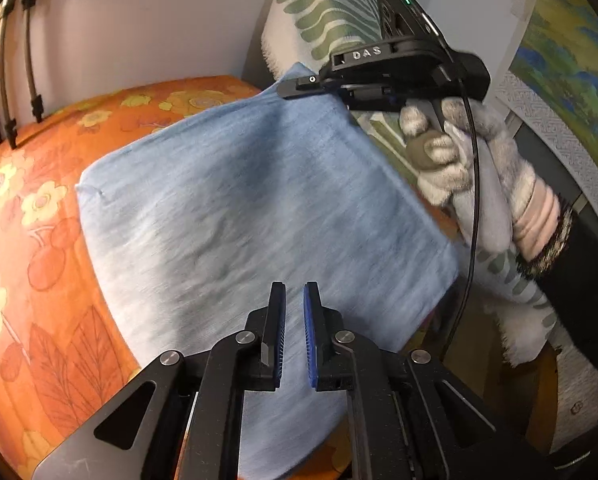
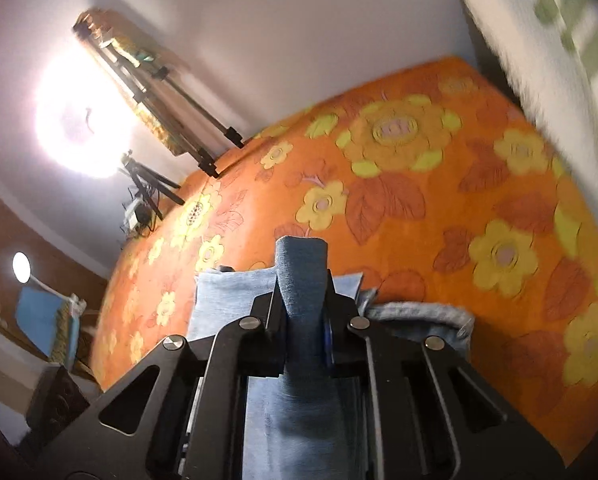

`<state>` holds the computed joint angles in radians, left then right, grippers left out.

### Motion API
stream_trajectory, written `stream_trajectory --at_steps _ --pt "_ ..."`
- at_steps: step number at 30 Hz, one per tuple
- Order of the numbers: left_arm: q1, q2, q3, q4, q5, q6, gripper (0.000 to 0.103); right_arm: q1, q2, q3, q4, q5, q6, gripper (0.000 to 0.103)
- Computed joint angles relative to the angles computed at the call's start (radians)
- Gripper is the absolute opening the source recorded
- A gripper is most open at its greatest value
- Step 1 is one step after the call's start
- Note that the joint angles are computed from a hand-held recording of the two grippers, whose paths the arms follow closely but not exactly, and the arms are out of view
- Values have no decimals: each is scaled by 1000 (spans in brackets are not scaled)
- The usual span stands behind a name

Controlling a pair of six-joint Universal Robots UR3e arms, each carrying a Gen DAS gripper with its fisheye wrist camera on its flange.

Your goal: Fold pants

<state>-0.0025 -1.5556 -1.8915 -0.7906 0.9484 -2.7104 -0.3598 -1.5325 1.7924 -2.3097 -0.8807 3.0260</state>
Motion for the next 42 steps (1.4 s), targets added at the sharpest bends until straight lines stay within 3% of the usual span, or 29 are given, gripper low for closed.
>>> stream_trajectory --at_steps 2,8,10,12,14,18,20,23,26,30,33,42 --pt "-15 -36 16 7 20 -13 8 25 41 -56 -2 -92 5 13" --pt "-29 -51 4 23 34 -14 8 41 155 -58 -44 -234 18 12" --pt "-21 -30 -3 0 32 4 8 26 145 -24 -70 -226 29 13" --pt "-6 2 -11 -32 29 25 8 22 120 -22 -69 -258 53 33" --pt "14 34 -21 -63 18 45 8 33 60 -13 -73 -351 64 38" --pt "44 92 -58 -78 10 82 8 -75 -195 120 -16 -239 -4 38" --pt "65 123 -85 -82 2 97 8 -128 -338 181 93 -152 -89 38" --pt "90 153 -111 -88 -5 103 8 -153 -499 249 277 -102 -223 38" --pt "77 146 -116 -88 14 104 8 -79 -561 320 302 -180 -259 38" --pt "38 108 -108 -109 50 105 11 38 -526 408 193 -401 -224 38" --pt "6 113 -116 -69 91 72 11 13 -553 460 194 -441 -248 39" --pt "-48 159 -136 -24 160 58 11 -53 -690 457 311 -408 -249 39"
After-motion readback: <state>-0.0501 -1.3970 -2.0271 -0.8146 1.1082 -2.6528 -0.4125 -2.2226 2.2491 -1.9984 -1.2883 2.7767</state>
